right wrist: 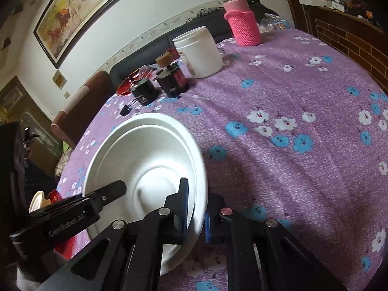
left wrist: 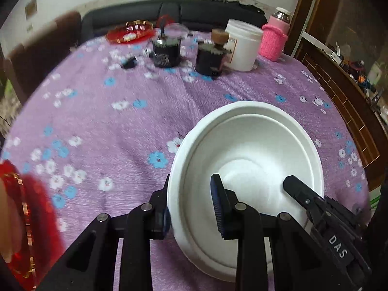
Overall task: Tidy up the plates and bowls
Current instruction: 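Lift the white bowl and carry it over the bowl stack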
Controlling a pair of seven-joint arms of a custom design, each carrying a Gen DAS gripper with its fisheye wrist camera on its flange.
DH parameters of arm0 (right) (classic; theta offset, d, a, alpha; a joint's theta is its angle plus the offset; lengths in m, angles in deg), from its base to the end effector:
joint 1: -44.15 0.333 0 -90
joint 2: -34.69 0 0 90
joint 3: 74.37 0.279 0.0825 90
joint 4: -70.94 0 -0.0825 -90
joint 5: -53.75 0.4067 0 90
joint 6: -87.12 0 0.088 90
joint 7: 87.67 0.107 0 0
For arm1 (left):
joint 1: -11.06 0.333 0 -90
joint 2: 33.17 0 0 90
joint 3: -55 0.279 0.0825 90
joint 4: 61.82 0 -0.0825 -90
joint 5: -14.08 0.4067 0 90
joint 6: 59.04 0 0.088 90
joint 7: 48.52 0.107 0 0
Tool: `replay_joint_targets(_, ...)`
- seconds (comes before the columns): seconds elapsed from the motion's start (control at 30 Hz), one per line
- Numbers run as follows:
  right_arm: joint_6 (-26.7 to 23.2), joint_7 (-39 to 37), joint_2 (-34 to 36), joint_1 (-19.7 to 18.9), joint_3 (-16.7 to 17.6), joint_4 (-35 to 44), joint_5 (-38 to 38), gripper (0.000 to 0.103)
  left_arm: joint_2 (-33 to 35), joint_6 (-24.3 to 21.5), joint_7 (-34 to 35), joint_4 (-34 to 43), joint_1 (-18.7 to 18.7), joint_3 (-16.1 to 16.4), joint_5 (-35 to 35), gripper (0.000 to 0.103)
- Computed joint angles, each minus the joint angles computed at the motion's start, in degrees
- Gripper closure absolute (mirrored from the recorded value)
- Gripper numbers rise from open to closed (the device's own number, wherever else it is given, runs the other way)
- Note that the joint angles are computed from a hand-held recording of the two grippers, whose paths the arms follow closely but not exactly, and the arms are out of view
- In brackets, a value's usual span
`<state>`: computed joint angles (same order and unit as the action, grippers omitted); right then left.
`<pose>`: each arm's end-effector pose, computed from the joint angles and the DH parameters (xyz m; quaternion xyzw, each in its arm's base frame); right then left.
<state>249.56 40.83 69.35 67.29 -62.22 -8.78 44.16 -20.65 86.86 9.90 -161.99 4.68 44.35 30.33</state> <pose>0.6442 0.4184 0.4246 -0.6404 0.6471 -0.0671 0.4081 0.6512 -0.1945 0.4674 -0.7018 0.6460 -0.2355 0.1864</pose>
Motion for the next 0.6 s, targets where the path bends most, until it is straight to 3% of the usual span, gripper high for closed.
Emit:
replay_joint_targets(0.17,3.2,-6.3,0.9,-4.3,6.3,-0.8,5.2,0.092,-5.3,1.4,-4.4,-5.3,-0.9,1.2,6.8,0.076)
replay_joint_targets(0.3,4.7,-10.1,1.2,-5.1,8.6,-0.9,6.9,0.092,-10.8,3.0,-8.5,-10.9,-1.0,1.5,12.5,0.079)
replay_joint_targets(0.4,5.8,-13.5,1.4,-6.5,11.5,-1.3,8.8,0.092,-14.6,3.8,-9.6,-14.6,-0.6,1.5,12.6,0.079)
replay_joint_targets(0.6,5.9,-16.8,0.8,-5.8,13.2,-1.7,10.2,0.092,-22.3,4.6,-10.3,-22.1,0.2,2.0,10.4,0.079)
